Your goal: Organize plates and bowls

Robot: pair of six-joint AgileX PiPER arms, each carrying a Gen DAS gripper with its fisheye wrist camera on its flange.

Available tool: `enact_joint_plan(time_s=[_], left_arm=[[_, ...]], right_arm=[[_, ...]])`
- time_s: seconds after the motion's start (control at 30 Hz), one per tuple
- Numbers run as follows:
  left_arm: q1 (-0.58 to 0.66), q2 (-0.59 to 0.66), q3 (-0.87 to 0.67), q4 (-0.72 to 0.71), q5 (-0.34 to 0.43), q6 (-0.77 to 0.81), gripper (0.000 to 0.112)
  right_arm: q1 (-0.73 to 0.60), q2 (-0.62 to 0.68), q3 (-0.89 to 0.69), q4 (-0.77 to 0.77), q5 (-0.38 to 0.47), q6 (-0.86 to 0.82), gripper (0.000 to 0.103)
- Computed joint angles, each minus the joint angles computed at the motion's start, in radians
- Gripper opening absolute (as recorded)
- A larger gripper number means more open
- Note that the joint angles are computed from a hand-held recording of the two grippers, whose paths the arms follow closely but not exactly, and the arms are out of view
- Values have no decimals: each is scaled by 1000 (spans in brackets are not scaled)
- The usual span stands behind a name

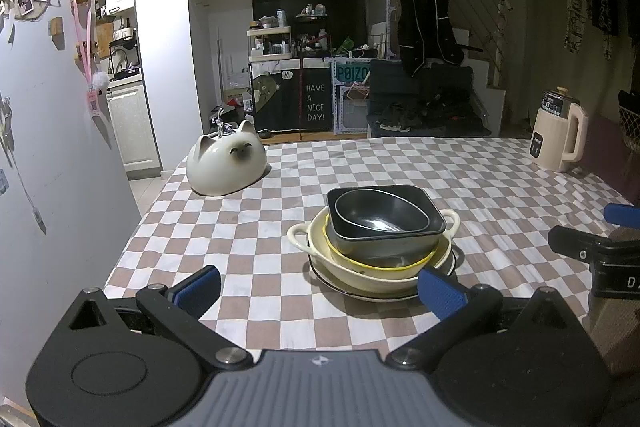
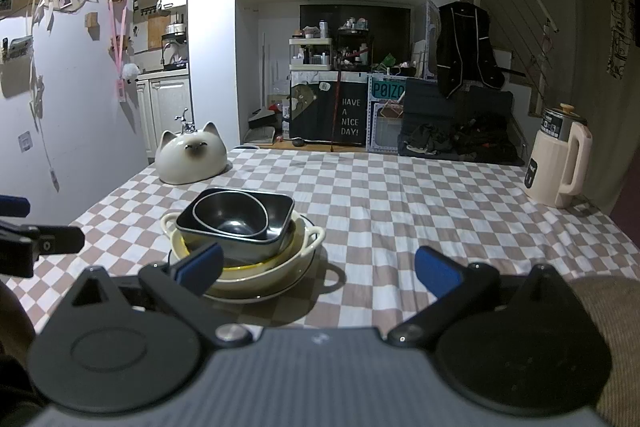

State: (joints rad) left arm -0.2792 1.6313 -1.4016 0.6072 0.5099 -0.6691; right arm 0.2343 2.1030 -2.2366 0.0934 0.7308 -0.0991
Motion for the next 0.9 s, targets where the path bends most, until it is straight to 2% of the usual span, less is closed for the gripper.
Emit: enact_joint_plan(time_s=[0.9], left_arm=[[0,1,3,4,-4,-1,103]], right_arm=[[-1,2,-5,0,4,-1,103]])
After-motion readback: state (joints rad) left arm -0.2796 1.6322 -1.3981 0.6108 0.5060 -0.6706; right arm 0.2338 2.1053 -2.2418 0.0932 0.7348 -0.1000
